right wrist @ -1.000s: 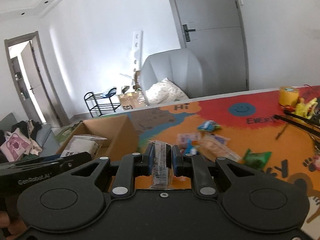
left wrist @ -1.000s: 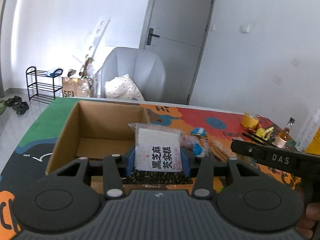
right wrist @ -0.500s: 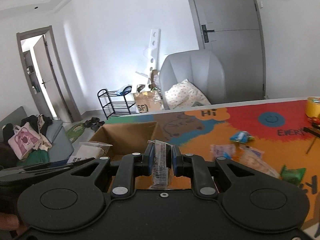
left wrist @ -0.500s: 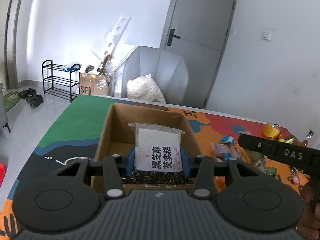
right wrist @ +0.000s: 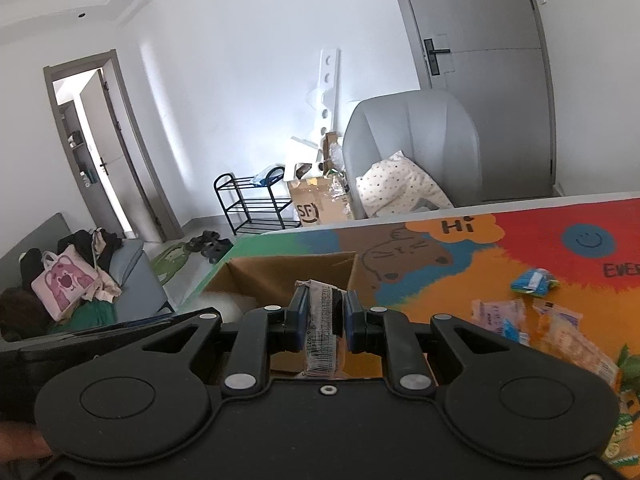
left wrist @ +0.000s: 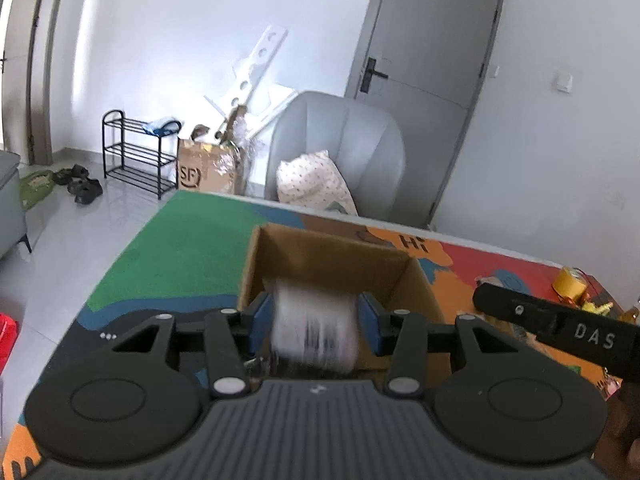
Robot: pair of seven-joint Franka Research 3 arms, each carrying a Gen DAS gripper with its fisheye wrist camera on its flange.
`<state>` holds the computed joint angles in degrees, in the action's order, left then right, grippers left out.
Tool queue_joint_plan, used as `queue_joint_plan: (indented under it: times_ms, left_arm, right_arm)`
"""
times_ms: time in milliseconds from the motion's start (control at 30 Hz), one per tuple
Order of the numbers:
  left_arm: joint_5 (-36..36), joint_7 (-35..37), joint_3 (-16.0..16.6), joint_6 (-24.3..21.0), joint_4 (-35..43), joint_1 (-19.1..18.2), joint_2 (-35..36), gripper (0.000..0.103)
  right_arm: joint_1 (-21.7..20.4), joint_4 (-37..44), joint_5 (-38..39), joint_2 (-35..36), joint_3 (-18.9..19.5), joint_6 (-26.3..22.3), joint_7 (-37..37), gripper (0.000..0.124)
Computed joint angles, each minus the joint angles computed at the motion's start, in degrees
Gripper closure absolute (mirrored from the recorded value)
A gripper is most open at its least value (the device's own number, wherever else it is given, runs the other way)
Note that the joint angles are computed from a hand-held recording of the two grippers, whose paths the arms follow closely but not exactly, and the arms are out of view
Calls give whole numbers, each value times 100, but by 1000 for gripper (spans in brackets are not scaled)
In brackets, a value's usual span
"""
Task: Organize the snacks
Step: 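Carry both held snacks over the cardboard box and open both grippers, then withdraw both open grippers from the box back toward the snacks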
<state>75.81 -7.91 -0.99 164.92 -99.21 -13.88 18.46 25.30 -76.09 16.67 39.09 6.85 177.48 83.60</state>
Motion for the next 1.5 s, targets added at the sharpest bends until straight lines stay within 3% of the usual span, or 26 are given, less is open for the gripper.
queue_joint_plan:
  times_ms: [267, 367, 433, 733, 1000, 1133, 1333, 1500]
  left_arm:
    - [-170, 11, -38, -17, -311, 71, -247, 51]
    - [-67, -180, -56, -36, -427, 92, -354, 45]
    - [9, -321, -81, -110, -474, 100, -415, 35]
    - [400, -602, -280, -420, -485, 110, -469, 15]
    - [673, -848, -366, -585, -457, -53, -446, 5]
    - [637, -706, -438, -584, -433, -84, -428, 0]
    - [550, -568, -482, -515, -436, -154, -443, 0]
    - [539, -577, -519, -501, -446, -250, -444, 0]
  right_arm:
    - [34, 740, -22, 419, 100, -367, -51, 107]
    - [-61, 977, 31, 564, 346, -402, -280, 105]
    - [-81, 1009, 111, 580, 406, -368, -348, 94]
    - [-245, -42, 398, -29, 409, 217, -443, 50]
    - [-639, -1088, 561, -630, 648, 695, -523, 28]
    - [-847, -1450, 567, -841, 794, 798, -546, 25]
    - [-1219, -1960, 517, -1109, 1104, 1112, -552, 21]
    - [-1383, -2403, 415, -1360, 1151, 1334, -401, 21]
